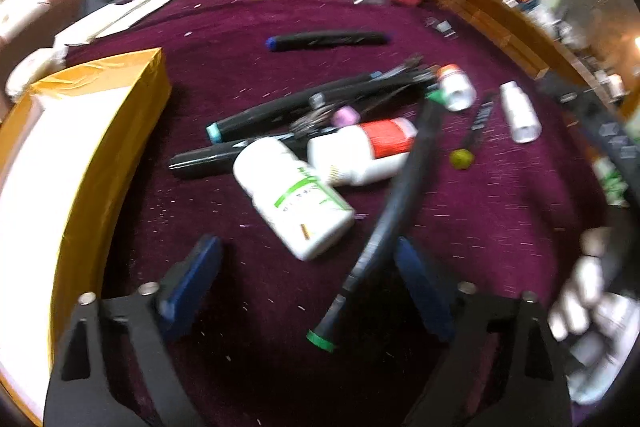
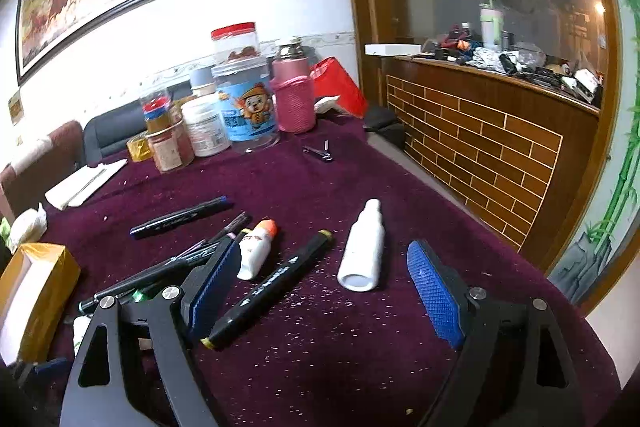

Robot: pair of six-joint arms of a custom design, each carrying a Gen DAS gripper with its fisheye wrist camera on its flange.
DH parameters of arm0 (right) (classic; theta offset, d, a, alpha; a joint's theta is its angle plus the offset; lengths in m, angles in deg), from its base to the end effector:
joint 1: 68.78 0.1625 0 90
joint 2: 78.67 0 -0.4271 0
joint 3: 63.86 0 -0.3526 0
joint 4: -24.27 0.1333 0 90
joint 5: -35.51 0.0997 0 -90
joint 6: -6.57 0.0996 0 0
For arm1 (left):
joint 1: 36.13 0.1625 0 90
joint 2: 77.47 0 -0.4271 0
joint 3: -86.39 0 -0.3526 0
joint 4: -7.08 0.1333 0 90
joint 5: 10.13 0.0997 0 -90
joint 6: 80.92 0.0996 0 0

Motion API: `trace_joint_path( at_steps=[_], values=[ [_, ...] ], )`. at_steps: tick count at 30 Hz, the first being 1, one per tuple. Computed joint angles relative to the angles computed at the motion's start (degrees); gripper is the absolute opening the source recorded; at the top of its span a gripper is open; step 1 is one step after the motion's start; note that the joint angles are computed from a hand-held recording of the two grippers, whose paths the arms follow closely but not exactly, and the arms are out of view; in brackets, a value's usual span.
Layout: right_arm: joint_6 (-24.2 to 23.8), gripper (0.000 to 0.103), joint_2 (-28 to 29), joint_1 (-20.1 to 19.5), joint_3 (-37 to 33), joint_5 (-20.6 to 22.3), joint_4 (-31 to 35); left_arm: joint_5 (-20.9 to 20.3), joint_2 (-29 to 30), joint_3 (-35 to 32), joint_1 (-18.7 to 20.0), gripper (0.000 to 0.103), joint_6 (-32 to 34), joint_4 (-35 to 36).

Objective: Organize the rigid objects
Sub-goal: 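Grasp the black green-capped marker with the left tool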

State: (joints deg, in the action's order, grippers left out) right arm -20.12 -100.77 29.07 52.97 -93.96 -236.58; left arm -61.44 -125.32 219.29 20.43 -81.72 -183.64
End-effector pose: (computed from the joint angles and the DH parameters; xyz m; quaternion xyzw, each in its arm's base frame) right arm 0.1329 -0.4513 0.0501 0.0212 -0.7695 0.5289 0.3573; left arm -0.0760 -0.4700 0.0799 0.2193 0.9098 -0.2195 0.2758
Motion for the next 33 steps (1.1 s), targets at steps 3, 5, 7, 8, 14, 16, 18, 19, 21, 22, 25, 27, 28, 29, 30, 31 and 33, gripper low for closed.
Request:
trace_joint_path(
  at_steps=[3, 5, 7, 8, 14, 16, 18, 19, 21, 22, 25, 27, 28, 29, 30, 31, 33],
  values=[
    [1.6, 0.081, -0.6, -0.5, 1.0, 1.0, 1.0, 0.4, 0.1, 1.2, -1.9, 0.076, 4.5, -4.7],
    [2.2, 0.081, -0.9, -0.6, 1.1, 1.1, 2.3, 0.1, 1.2, 1.0, -3.1, 0.064, 8.0, -6.5],
    [3.0, 0.081, -1.2, -0.8, 1.4, 1.3, 3.4, -0.5, 1.9, -0.2, -3.5, 0.062, 9.2, -5.0],
    [3.2, 0.081, -1.2, -0.8, 1.5, 1.3, 3.5, 0.0, 2.6, -0.5, -4.0, 0.060, 10.1, -5.1],
    [4.5, 0.081, -1.6, -1.0, 1.9, 1.3, 4.8, -6.1, 1.5, -0.4, -4.2, 0.053, 12.7, -1.3],
    [4.9, 0.081, -1.7, -1.1, 2.0, 1.4, 5.3, -4.3, 2.9, -1.0, -4.6, 0.053, 12.6, -0.1],
    [4.9, 0.081, -1.7, -1.1, 2.0, 1.3, 5.3, -2.5, 4.0, -2.9, -4.0, 0.053, 10.8, 3.9],
    [5.0, 0.081, -1.7, -1.1, 2.1, 1.3, 5.2, -2.1, 4.6, -3.9, -3.2, 0.053, 10.0, 5.6],
    [5.1, 0.081, -1.7, -1.1, 2.0, 1.2, 5.4, -3.4, 3.9, -3.7, -2.8, 0.052, 10.1, 5.7],
    [5.4, 0.081, -1.8, -1.1, 2.1, 1.3, 5.7, -3.2, 3.9, -3.8, -2.9, 0.052, 10.2, 5.7],
    [5.9, 0.081, -1.9, -1.2, 2.0, 1.2, 6.9, -2.5, 4.8, -3.1, -3.7, 0.048, 10.8, 3.4],
    [5.8, 0.081, -1.8, -1.2, 1.8, 0.9, 7.3, -4.8, 4.9, -2.7, -3.5, 0.019, 12.6, 1.7],
    [5.9, 0.081, -1.8, -1.3, 1.8, 0.7, 7.5, -6.1, 4.6, -2.8, -3.3, 0.011, 12.0, 2.0],
    [6.0, 0.081, -1.8, -1.3, 1.6, 0.5, 7.8, -7.8, 4.0, -2.9, -2.6, 0.012, 11.1, 2.4],
    [6.2, 0.081, -1.8, -1.3, 1.5, 0.2, 8.2, -9.1, 3.5, -2.9, -1.9, 0.012, 10.4, 2.4],
    [6.3, 0.081, -1.8, -1.3, 1.4, 0.0, 8.6, -10.6, 2.5, -2.7, -1.1, 0.012, 9.7, 2.3],
    [6.5, 0.081, -1.9, -1.4, 1.4, 0.0, 9.1, -14.7, -0.4, -2.0, 0.8, 0.012, 8.5, 2.4]
  ],
)
